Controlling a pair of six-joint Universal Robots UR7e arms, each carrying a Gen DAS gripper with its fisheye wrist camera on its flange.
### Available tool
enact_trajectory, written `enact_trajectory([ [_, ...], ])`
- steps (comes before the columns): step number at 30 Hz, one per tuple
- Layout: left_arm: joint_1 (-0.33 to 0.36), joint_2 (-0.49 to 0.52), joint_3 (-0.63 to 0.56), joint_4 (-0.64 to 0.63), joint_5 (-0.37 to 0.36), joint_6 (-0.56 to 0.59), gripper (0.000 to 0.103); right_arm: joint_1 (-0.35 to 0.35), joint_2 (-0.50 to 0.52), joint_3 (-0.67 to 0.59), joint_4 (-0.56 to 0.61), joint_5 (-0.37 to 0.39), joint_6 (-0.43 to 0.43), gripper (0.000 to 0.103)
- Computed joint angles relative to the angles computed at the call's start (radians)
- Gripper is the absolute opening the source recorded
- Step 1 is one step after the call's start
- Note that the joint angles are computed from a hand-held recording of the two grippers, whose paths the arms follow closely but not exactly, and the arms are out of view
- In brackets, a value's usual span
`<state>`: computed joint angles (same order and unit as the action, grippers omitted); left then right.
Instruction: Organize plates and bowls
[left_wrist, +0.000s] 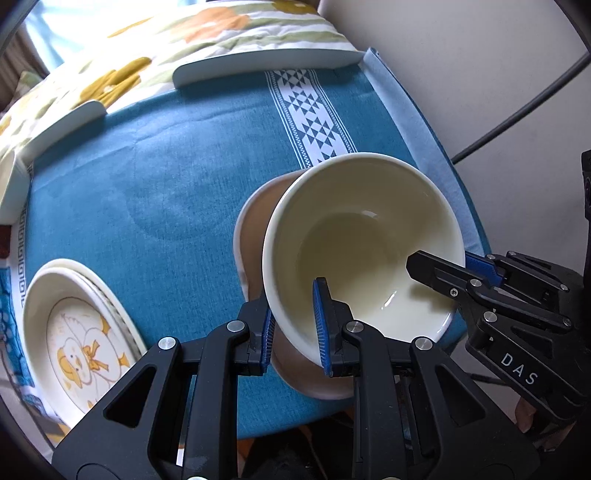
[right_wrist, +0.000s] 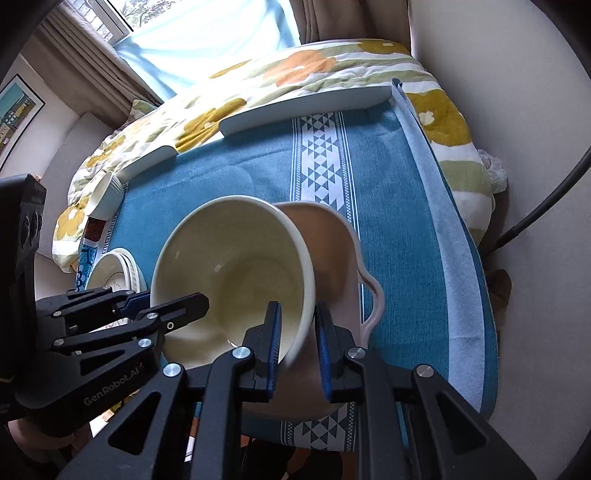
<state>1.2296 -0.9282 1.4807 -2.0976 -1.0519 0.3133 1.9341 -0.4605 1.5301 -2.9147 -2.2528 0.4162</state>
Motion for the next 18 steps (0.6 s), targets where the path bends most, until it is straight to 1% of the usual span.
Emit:
enact_trajectory([
  [9,-0.015,0.025,0.014,-0.031,0.058,0.064,0.017,-0.014,0.002,0.016,-0.001,-0.004,0.032,0.017],
  [14,-0.028,0.023,0.045,-0.08,0.099,0.104,0.017,-0.016,0.004,0.019,0.005,-0.007,0.038,0.017],
  [18,-0.028,0.025,0.047,-0.088,0.108,0.107,0.017,-0.014,0.009,0.014,0.016,-0.014,0.036,0.017],
])
